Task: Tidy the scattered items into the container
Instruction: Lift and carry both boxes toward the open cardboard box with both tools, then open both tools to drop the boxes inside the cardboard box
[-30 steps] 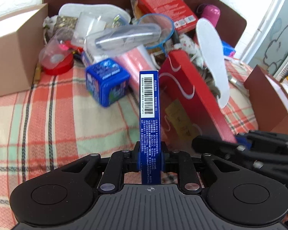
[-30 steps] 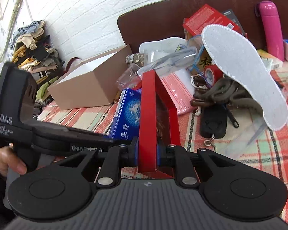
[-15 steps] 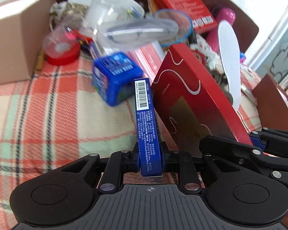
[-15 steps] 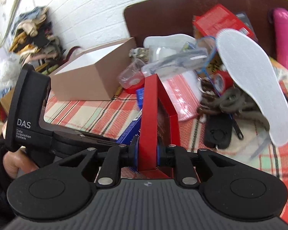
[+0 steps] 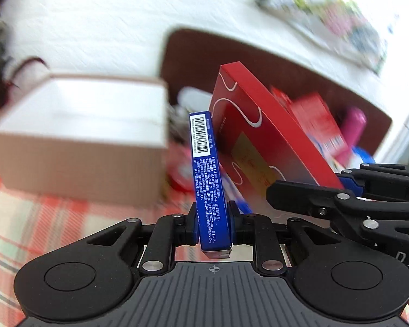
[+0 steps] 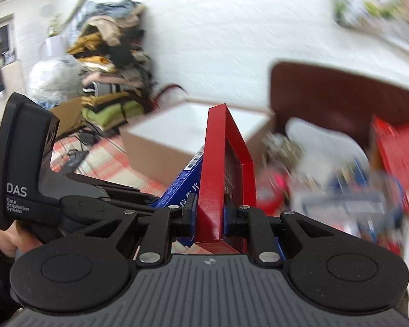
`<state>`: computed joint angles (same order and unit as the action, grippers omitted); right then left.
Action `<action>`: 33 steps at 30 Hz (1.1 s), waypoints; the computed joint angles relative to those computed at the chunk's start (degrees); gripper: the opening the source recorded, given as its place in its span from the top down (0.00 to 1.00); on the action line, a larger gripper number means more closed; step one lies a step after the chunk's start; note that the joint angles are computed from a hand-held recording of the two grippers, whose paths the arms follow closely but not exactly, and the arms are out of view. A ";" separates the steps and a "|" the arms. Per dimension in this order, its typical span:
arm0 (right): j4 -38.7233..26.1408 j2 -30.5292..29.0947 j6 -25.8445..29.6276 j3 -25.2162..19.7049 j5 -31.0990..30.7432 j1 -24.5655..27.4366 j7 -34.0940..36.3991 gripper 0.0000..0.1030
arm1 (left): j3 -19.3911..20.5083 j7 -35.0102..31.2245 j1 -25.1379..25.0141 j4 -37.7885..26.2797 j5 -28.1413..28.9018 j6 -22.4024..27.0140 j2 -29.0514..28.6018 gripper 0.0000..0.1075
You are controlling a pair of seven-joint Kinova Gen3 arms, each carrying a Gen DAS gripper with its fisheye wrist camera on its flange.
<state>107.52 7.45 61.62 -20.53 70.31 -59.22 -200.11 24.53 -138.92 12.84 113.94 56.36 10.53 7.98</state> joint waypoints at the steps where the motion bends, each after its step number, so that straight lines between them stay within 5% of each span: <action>1: -1.30 0.47 -1.66 0.71 0.85 0.98 1.16 0.81 | -0.98 0.69 -0.31 -0.84 -0.74 0.30 -0.11 0.83; 6: -8.00 3.42 -10.75 4.68 3.44 5.60 5.56 0.81 | -5.30 6.26 -1.74 -7.17 -6.96 2.81 1.89 0.83; 13: -18.60 11.01 -22.99 11.32 2.82 9.54 8.69 0.81 | -4.64 8.60 -8.11 -16.58 -10.88 6.19 9.37 0.82; 22: -27.80 22.63 -37.49 16.94 -7.37 15.55 9.74 0.81 | -9.48 19.82 -8.17 -29.95 -24.38 13.69 21.30 0.83; 29: -33.08 27.97 -38.70 20.52 -15.35 15.36 11.77 0.81 | -13.26 28.78 -4.79 -40.29 -34.93 19.41 27.57 0.83; 31: -35.23 29.36 -36.95 20.89 -18.22 15.11 13.65 0.81 | -13.96 30.93 -4.06 -42.06 -37.21 20.67 28.65 0.61; 33: -36.73 30.32 -35.78 21.35 -20.75 14.75 15.26 0.79 | -13.65 31.71 -4.42 -42.82 -38.47 21.08 29.50 0.58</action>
